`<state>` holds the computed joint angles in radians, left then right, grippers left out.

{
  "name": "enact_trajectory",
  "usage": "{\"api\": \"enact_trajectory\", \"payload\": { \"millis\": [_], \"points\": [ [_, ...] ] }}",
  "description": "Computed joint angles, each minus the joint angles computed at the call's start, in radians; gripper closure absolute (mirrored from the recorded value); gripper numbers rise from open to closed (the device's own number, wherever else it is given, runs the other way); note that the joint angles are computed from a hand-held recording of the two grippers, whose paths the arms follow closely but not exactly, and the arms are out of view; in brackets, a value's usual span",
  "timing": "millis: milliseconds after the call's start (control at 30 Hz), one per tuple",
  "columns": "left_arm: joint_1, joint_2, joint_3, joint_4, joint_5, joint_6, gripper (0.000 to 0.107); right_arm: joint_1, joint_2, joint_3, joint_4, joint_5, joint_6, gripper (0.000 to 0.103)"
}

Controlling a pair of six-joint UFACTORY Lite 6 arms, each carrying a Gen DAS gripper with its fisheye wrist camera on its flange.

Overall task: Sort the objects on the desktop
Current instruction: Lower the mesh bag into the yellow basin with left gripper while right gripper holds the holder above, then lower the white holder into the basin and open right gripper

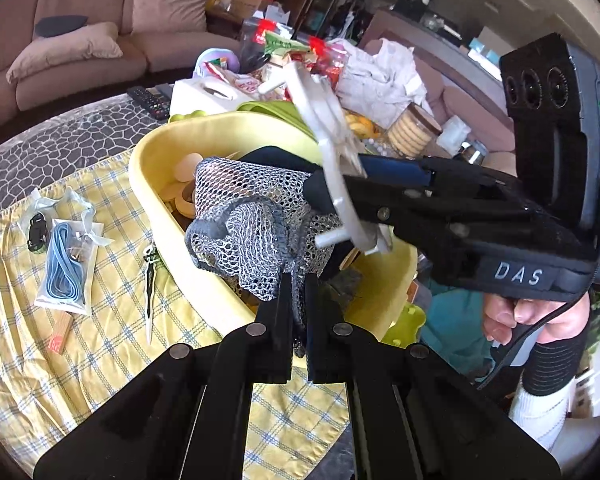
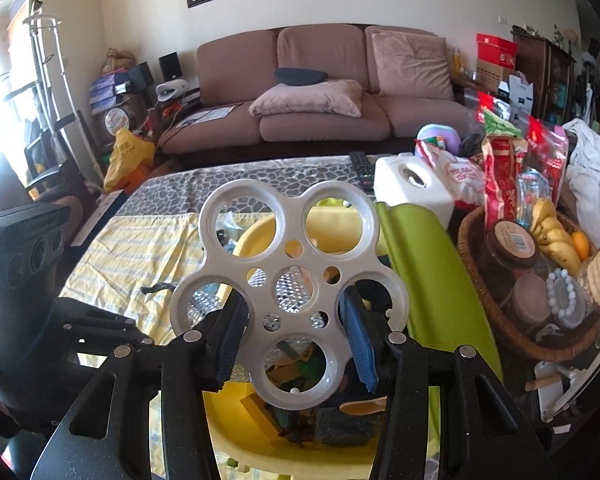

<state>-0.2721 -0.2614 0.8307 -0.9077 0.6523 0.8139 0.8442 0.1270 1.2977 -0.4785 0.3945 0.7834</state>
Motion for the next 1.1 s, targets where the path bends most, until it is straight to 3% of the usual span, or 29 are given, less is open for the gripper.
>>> {"api": "enact_trajectory", "payload": {
  "millis": [233, 367, 567, 667, 767, 833, 900, 1000, 1100],
  "points": [
    [-0.031, 0.014, 0.014, 0.087, -0.005, -0.069, 0.103, -0.068, 0.090, 0.023, 0.358, -0.015, -0.326, 0.054],
    [-0.111, 0.034, 0.035, 0.146, -0.032, -0.129, 0.103, -0.072, 0.085, 0.005, 0.276, 0.017, -0.240, 0.052],
    [-0.187, 0.079, 0.057, 0.219, -0.074, -0.206, 0.100, -0.034, 0.049, -0.029, 0.113, 0.109, -0.135, 0.034],
    [-0.170, 0.061, 0.029, 0.176, -0.064, -0.163, 0.092, -0.042, -0.002, -0.083, 0.126, 0.105, -0.172, 0.034],
    [-0.134, -0.001, -0.013, 0.121, -0.028, -0.112, 0.076, -0.045, -0.044, -0.109, 0.132, 0.095, -0.183, 0.035],
    [-0.098, -0.063, -0.043, 0.091, 0.008, -0.083, 0.059, -0.022, -0.065, -0.110, 0.088, 0.113, -0.150, 0.035],
    [-0.067, -0.128, -0.067, 0.095, 0.034, -0.084, 0.053, -0.012, -0.085, -0.105, 0.102, 0.106, -0.171, 0.035],
    [0.016, -0.197, -0.087, 0.064, 0.100, -0.055, 0.053, 0.009, -0.117, -0.103, 0.083, 0.102, -0.159, 0.035],
    [0.108, -0.242, -0.101, 0.034, 0.150, -0.015, 0.053, -0.013, -0.154, -0.120, 0.100, 0.002, -0.115, 0.035]
  ]
}}
